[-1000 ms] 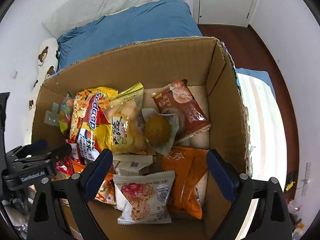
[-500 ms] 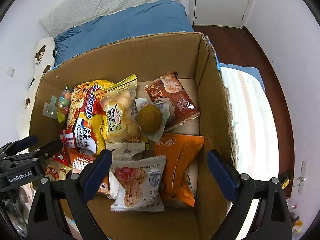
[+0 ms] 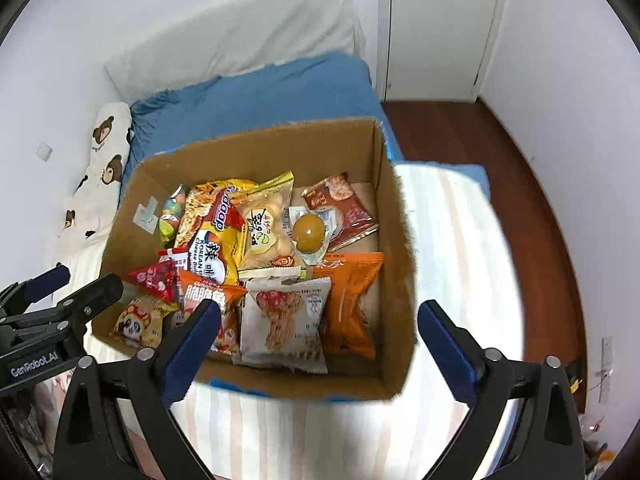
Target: Organize snacks
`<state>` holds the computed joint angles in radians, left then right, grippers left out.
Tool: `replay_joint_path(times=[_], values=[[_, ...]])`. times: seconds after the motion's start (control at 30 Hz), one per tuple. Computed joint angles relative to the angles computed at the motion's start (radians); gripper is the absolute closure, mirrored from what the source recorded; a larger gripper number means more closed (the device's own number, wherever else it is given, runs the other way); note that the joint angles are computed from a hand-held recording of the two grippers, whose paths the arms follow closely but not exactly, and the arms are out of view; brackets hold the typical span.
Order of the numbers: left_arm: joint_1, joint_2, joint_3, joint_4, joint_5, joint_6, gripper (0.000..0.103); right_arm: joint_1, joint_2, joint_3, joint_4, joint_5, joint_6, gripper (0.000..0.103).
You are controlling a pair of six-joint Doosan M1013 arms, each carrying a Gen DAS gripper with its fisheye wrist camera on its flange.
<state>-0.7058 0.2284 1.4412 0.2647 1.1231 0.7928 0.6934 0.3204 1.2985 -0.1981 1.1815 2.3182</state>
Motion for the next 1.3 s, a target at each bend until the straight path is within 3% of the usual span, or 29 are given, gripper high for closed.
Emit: replay_joint_path(times=[0.27, 0.47, 0.87, 1.17, 1.3], values=[[-0.091, -0.119, 0.084, 0.115, -0.024, -0.125, 0.004, 0.076, -0.119, 0.072, -0.109, -0.041, 0.097, 0.001], [-0.179, -0.206, 0.138, 0.201, -0.006, -0.229, 0.004, 0.159, -0.216, 0.131, -0.202, -0.043, 0.196, 0.001], [-0.374, -0.32, 0.184, 0.361, 0.126, -0.4, 0.004, 0.334, -0.337, 0.171, -0.376, 0.057, 0.356, 0.001], [-0.5, -0.365, 0.183, 0.417, 0.238, -0.47, 0.004, 0.48, -0.372, 0.143, -0.475, 0.144, 0.391, 0.0], [-0.551, -0.378, 0.181, 0.466, 0.281, -0.506, 0.004, 0.523, -0.376, 0.135, -0.493, 0.167, 0.391, 0.0]])
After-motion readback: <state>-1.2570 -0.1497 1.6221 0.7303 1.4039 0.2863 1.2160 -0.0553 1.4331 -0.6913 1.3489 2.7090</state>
